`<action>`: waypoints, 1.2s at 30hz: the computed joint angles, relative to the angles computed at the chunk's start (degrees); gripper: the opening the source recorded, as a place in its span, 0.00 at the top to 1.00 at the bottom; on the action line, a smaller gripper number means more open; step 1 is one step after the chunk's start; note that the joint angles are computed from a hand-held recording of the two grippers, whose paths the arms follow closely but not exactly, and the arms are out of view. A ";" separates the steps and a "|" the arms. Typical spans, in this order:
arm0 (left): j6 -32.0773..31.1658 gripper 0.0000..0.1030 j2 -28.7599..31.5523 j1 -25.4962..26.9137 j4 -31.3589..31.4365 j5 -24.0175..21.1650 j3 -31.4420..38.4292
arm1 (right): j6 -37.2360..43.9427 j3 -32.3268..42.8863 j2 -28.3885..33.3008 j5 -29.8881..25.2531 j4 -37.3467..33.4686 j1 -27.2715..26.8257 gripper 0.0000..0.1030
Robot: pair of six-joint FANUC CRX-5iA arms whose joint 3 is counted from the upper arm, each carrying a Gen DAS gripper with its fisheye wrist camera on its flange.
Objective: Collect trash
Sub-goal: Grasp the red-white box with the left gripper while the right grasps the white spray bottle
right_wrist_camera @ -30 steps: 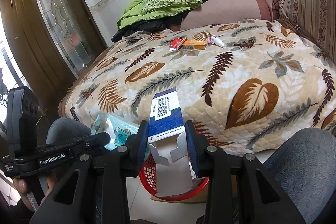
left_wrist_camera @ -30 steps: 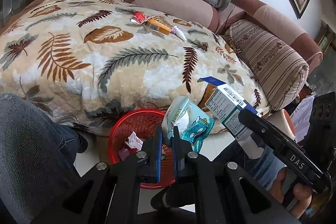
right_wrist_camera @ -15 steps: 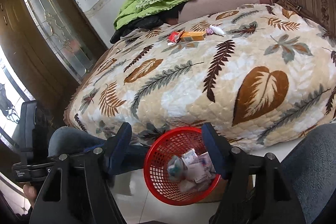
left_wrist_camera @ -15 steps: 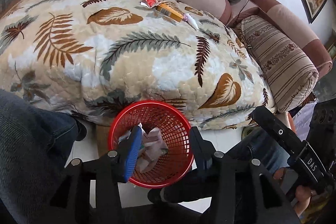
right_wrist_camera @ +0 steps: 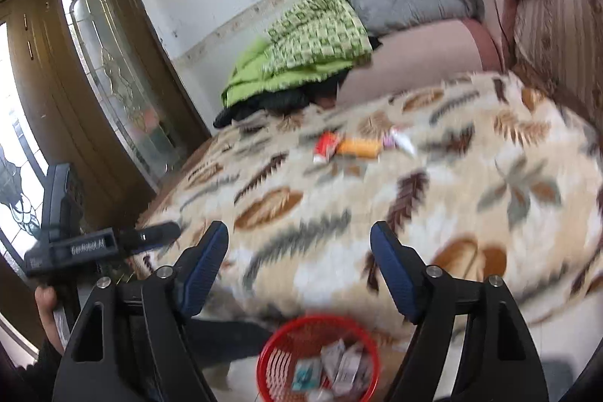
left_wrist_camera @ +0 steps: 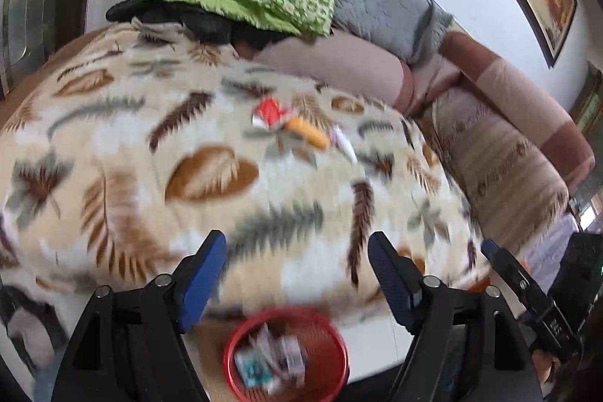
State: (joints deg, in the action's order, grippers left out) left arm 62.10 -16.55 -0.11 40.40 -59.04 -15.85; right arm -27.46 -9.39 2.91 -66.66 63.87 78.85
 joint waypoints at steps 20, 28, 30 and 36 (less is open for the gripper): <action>21.27 0.20 52.35 -10.15 -12.78 -1.65 52.23 | 34.82 10.84 11.29 28.85 -30.10 -36.77 0.25; 29.05 0.30 61.70 -11.09 -13.77 -5.43 63.12 | 34.20 9.95 15.64 34.41 -36.97 -42.96 0.40; 29.41 0.45 62.18 -12.09 -17.53 -6.41 65.36 | 37.36 11.30 16.80 33.52 -40.36 -43.03 0.50; 28.95 0.86 57.10 -11.51 -15.21 -0.96 56.46 | 39.07 12.21 17.26 28.94 -38.22 -41.57 0.70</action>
